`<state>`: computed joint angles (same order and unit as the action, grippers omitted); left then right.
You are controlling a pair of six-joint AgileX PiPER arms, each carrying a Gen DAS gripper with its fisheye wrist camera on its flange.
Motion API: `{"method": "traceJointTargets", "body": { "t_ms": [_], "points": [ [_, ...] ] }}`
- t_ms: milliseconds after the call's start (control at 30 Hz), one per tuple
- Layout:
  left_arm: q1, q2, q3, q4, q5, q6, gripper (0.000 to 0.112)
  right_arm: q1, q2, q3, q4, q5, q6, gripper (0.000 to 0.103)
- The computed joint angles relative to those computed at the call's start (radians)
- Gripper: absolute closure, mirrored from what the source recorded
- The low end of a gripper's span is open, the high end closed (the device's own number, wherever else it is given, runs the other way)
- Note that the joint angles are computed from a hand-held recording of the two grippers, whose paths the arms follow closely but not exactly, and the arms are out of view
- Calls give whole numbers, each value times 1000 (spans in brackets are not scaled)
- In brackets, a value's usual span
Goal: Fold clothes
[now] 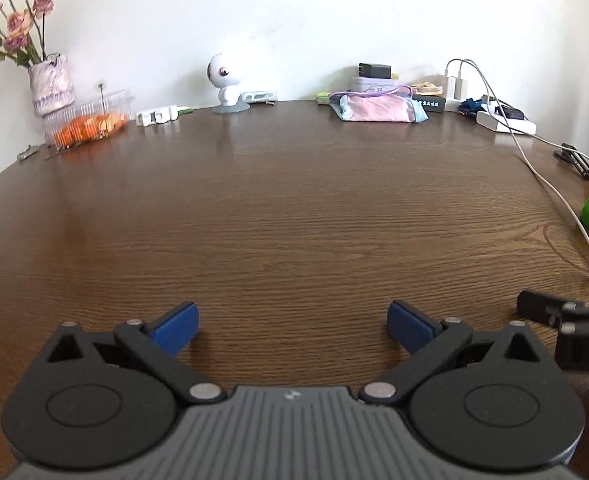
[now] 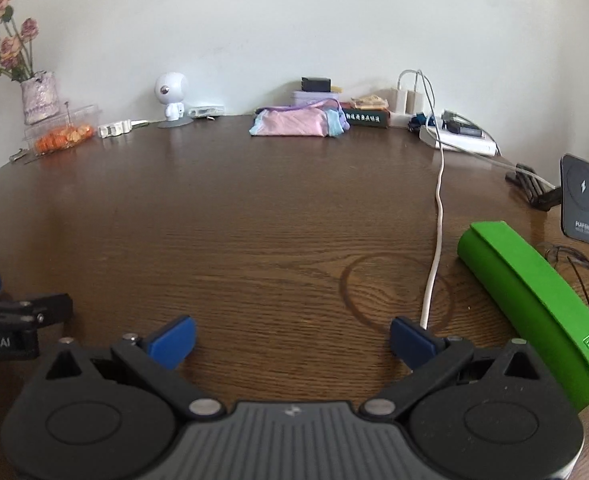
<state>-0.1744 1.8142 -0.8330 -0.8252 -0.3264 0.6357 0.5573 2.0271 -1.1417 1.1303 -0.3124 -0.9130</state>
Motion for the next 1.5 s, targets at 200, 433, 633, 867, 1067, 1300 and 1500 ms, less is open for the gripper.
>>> {"method": "traceJointTargets", "body": {
  "t_ms": [200,433,633,867,1067,1300,1500],
  "points": [
    [0,12,-37,-15,41,29,10,-11,10,-55,154,62,-156,0],
    [-5,46,-100,-148,68,165,10,-16,45,-134,389,72,-396,0],
    [-10,44,-94,-147,57,160,10,-18,38,-122,357,81,-368,0],
    [-8,47,-99,-145,61,160,10,-20,36,-121,360,83,-372,0],
    [-2,46,-100,-120,71,146,10,-20,36,-121,363,83,-374,0],
    [2,50,-102,-95,75,122,10,-20,36,-121,364,83,-375,0],
    [-4,49,-98,-105,67,130,10,-17,36,-121,367,79,-375,0]
  ]
}}
